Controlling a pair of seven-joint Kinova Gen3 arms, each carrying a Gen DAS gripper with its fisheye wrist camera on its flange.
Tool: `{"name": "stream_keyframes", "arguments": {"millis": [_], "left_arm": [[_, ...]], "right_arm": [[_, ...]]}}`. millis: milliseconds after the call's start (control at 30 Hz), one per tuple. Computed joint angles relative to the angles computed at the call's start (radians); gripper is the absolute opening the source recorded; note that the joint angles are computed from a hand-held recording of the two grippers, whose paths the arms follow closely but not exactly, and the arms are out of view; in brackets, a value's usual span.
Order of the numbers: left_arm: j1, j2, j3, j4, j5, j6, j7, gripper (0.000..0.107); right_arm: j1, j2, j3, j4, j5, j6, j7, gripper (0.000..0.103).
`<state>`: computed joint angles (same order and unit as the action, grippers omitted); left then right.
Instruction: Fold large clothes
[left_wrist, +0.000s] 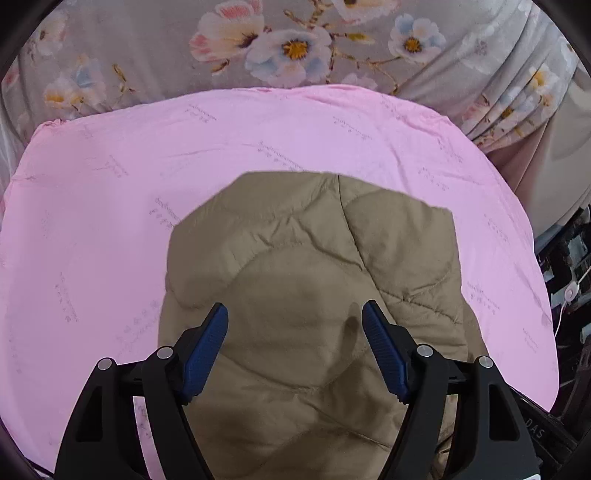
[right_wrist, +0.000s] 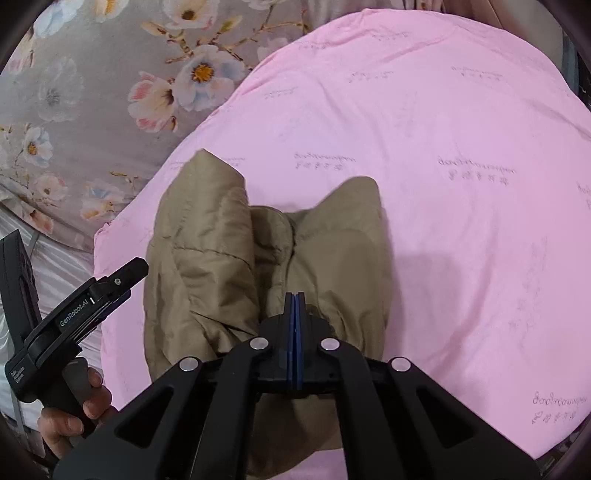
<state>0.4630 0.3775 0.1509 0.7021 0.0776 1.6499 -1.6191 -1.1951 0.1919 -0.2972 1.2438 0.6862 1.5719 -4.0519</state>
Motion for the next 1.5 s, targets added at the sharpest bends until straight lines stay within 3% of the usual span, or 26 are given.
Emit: {"name": "stream_keyframes", "arguments": {"millis": [100,200,300,400,467,500,533,633,700,767,900,1033,1267,1400,1500], "left_arm": [[-0.009,-0.007,0.0,0.034,0.019,-0.011,0.022,0.07],[-0.02,0.01,0.002,-0.005,0.029,0.005,0.037,0.07],[-0.036,0.037,-0.007,-0.068,0.035,0.034,0.06,0.07],[-0.045,0.065,-0.014,-0.131,0.035,0.061,0.077,0.07],[-0.053,0.082,-0.018,-0.168,0.037,0.08,0.081,0.07],[-0.058,0.087,-0.019,-0.178,0.04,0.084,0.083,0.07],[-0.06,0.093,-0.02,-0.19,0.043,0.091,0.085,0.07],[-0.064,0.109,-0.018,-0.219,0.054,0.111,0.085,0.07],[-0.059,0.103,-0.016,-0.193,0.061,0.102,0.078,0.07],[-0.036,0.091,-0.019,-0.14,0.043,0.077,0.06,0.07],[0.012,0.04,-0.015,0.043,-0.02,-0.03,0.013,0.072],[0.062,-0.028,-0.016,0.212,-0.105,-0.185,-0.012,0.074],[0.084,-0.037,-0.001,0.291,-0.173,-0.262,0.012,0.078],[0.091,-0.047,0.003,0.323,-0.19,-0.289,0.021,0.08],[0.092,-0.045,0.006,0.321,-0.193,-0.288,0.026,0.08]], "right_arm": [[-0.01,0.007,-0.024,-0.044,0.056,0.067,-0.012,0.007],[-0.037,-0.012,0.025,-0.056,0.089,0.065,0.009,0.05],[0.031,-0.045,0.016,-0.008,0.108,-0.049,-0.009,0.05],[0.157,-0.032,-0.007,-0.012,0.015,-0.146,0.065,0.053],[0.211,-0.012,-0.013,-0.001,-0.038,-0.215,0.093,0.051],[0.211,0.0,-0.006,-0.006,-0.039,-0.227,0.107,0.036],[0.192,0.009,0.008,-0.017,-0.025,-0.224,0.126,0.02],[0.062,0.015,0.072,-0.075,0.069,-0.126,0.192,0.01],[0.025,0.035,0.085,-0.103,0.066,-0.06,0.236,0.01],[0.062,0.041,0.051,-0.072,0.006,-0.057,0.216,0.01],[0.083,0.019,0.052,0.074,-0.06,-0.175,0.087,0.01],[0.114,0.009,0.039,0.14,-0.083,-0.241,0.09,0.013],[0.132,-0.017,0.033,0.235,-0.071,-0.345,0.036,0.017],[0.143,-0.036,-0.03,0.206,-0.032,-0.263,-0.052,0.021],[0.02,-0.066,0.01,0.192,0.04,-0.147,-0.174,0.021]]}}
